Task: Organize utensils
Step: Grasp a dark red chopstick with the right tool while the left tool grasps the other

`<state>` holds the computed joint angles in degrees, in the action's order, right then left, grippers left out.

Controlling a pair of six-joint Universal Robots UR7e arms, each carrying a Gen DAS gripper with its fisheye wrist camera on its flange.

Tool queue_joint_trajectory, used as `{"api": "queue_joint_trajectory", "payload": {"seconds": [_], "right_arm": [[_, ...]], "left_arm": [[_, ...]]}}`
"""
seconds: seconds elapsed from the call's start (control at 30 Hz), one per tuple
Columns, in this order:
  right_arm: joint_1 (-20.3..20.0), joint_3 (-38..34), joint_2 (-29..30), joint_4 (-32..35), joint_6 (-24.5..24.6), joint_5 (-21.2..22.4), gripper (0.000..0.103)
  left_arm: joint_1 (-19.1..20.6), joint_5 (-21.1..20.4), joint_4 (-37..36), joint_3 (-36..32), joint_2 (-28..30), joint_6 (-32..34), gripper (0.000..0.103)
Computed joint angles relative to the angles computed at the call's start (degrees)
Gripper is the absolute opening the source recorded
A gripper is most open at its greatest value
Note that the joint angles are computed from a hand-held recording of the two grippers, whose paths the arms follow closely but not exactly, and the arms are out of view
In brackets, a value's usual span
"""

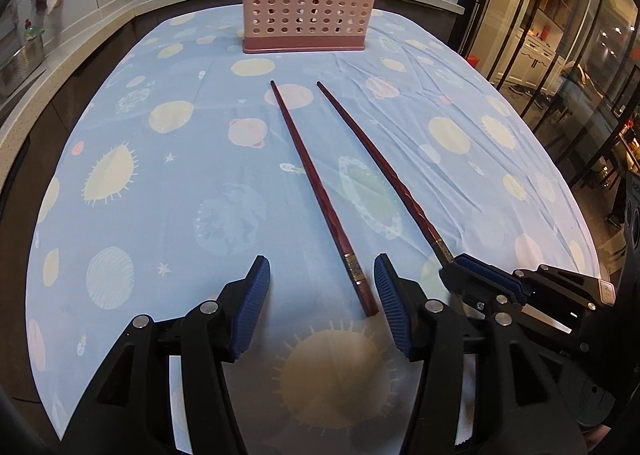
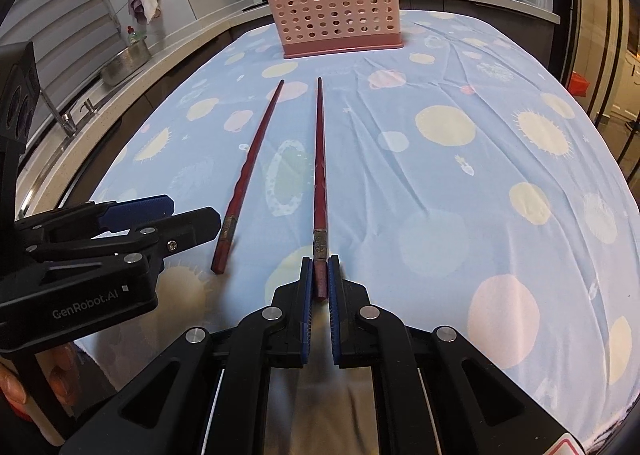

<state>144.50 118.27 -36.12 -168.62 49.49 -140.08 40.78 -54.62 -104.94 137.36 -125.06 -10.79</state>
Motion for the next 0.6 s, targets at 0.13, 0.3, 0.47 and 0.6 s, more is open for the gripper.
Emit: {"api": "queue_joint_trajectory", "payload": {"seconds": [0.13,0.3,0.47,0.6], "right_arm": [[0.2,0.8,-0.6,0.4,1.0,-0.4,0.007],[0.2,1.3,-0.8,0.1,1.1,-0.4,0.007],[0.2,1.2,-0.8,0.3,0.8,-0.6,0.007],[0.4,1.5,-1.0,0.3,0.8,-0.8,0.007]], "left_arm": [[0.1,-0.2,-1.0,1.0,1.0,0.2,0.051],[0.4,0.5,-1.5,1.7,0.9,0.8,0.047],[1.1,0.5,-1.3,1.3,0.5,1.2,0.028],[2.2,-0.7,-0.9,0.6,0.3,1.6,0.010]]}}
